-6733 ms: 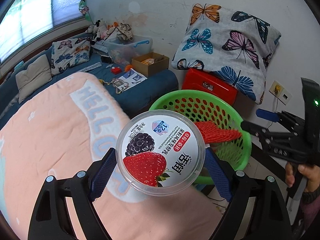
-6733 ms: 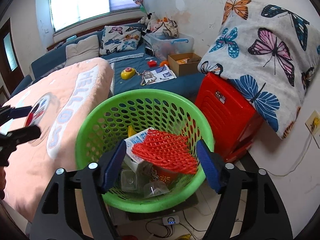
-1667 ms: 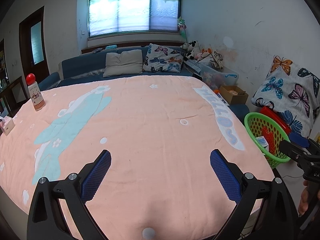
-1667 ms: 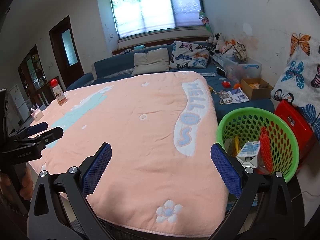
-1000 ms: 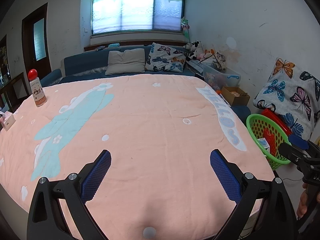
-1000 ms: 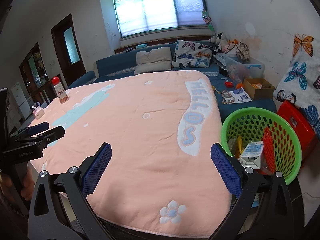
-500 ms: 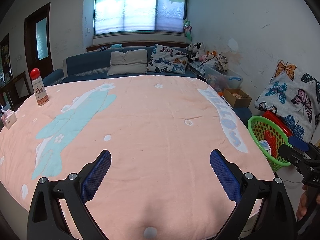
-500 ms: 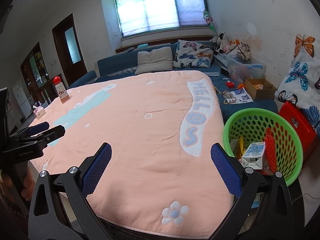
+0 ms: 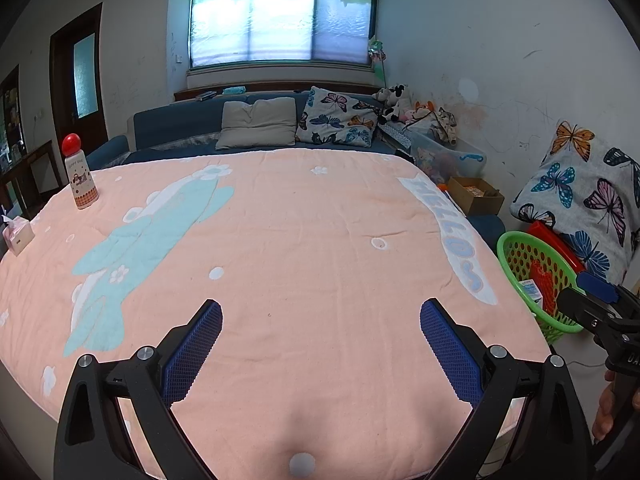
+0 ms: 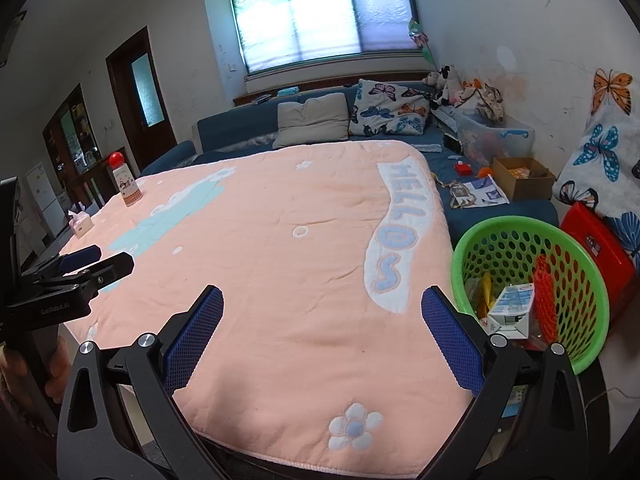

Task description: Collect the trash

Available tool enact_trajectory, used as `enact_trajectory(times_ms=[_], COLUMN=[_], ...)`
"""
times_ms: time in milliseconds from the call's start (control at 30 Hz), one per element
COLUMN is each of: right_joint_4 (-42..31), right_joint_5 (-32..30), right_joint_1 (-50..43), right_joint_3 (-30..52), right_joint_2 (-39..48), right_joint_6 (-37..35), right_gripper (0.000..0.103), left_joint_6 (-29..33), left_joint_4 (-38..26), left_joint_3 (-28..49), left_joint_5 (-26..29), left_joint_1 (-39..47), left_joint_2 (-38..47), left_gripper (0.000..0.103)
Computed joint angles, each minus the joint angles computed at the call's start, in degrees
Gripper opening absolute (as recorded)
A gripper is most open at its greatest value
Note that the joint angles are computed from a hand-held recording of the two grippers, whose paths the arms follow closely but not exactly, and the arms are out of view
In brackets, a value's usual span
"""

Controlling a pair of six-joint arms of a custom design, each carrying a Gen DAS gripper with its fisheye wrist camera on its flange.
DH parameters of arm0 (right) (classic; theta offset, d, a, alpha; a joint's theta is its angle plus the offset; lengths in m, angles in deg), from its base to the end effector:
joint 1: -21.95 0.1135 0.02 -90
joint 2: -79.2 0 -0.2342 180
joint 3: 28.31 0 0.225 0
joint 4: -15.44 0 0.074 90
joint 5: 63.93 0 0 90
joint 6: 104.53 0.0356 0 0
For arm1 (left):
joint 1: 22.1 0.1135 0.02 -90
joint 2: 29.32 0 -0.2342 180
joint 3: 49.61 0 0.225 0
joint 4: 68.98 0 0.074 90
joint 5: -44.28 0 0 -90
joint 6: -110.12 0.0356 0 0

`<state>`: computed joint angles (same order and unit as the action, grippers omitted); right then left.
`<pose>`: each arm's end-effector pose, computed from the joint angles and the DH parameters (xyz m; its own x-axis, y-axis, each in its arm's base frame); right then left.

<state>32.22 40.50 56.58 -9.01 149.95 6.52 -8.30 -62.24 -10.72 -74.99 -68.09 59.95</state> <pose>0.1468 0.0906 0.0969 -0.5739 0.0264 -0.8185 -0.1881 0.9685 0.1631 0.1769 -0.1580 0.1019 -0.6033 0.0270 -0.7971 0.1074 0.9931 -0.0477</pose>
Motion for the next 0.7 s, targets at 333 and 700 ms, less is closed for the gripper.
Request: enact_trajectory(times_ms=[333,700], right_joint_4=[0.29,0.6], right_joint_5=[-0.19,-0.48], right_joint_1=[-0.06,-0.26], right_joint_3=[-0.03,-0.1], right_joint_2=[0.21,0.47], right_joint_6=[0.04,0.05], right_gripper=[0.098,0.098], left_joint_6=[0.13,0.14], left_joint_4=[-0.1,0.13], left_joint_3=[0.12,0.04], left_joint_5=[0.12,-0.02], left_joint_1=[0.19,0.25], left_joint_2=[0.05,0.19], left_gripper=[0.096,0.096])
